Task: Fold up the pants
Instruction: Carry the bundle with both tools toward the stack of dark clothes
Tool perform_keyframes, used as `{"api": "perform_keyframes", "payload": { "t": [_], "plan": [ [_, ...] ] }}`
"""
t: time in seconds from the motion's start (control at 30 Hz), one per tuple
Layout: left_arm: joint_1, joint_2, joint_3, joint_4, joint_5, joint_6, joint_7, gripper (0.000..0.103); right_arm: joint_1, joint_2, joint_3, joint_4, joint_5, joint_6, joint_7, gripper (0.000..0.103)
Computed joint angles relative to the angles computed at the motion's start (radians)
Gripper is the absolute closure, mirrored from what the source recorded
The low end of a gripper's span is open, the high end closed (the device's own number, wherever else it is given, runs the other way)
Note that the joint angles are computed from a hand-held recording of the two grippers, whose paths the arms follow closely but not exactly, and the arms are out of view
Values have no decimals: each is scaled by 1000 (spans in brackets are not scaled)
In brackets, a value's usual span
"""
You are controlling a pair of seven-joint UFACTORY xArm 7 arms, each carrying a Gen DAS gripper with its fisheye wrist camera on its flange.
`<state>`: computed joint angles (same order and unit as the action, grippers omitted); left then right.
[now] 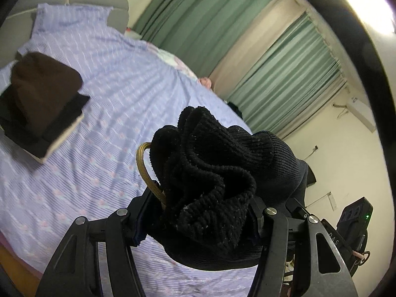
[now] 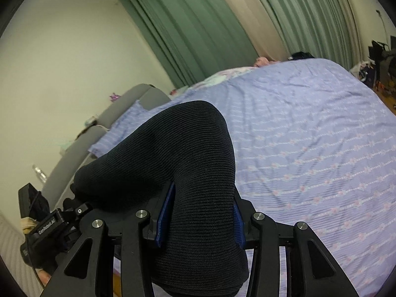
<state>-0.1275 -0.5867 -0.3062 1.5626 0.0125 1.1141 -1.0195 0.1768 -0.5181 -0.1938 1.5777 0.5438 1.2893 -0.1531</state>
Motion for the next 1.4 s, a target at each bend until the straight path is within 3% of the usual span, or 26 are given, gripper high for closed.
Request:
{"api": "perform_keyframes", "payload": {
  "t": [0.13, 0.27, 0.43, 0.57, 0.7, 0.83, 0.97, 1.1, 1.23, 1.4],
  "plan": [
    [-14, -95, 76, -33, -26, 44, 48, 43, 9, -34, 78, 0, -21, -21, 59, 61],
    [-36, -182, 187, -87, -74, 85, 169, 43, 15, -82, 209, -46, -74, -94, 193, 61],
    [-55, -222, 359, -52, -126, 209, 383, 43, 19, -108, 368, -92, -147, -185, 415, 61],
    [-21, -223, 432, 9, -140, 291, 478, 43, 50, -68, 458, -79, -187, -240, 533, 61],
    [24, -227, 491, 28, -161, 323, 523, 43, 96, 15, 508, -7, -239, -254, 582, 61],
    [66, -212, 525, 57, -157, 339, 548, 43, 162, 78, 511, 31, -263, -284, 585, 61],
    [73, -193, 583, 80, -152, 336, 623, 43, 220, 159, 522, 78, -294, -327, 594, 61],
    [56, -139, 659, 130, -171, 344, 696, 43, 250, 249, 572, 156, -383, -339, 678, 61],
    [1, -53, 798, 195, -225, 360, 802, 43, 284, 379, 624, 260, -522, -350, 793, 61],
    [-107, 122, 1035, 342, -337, 437, 971, 43, 378, 587, 645, 435, -717, -341, 934, 61]
  ]
}}
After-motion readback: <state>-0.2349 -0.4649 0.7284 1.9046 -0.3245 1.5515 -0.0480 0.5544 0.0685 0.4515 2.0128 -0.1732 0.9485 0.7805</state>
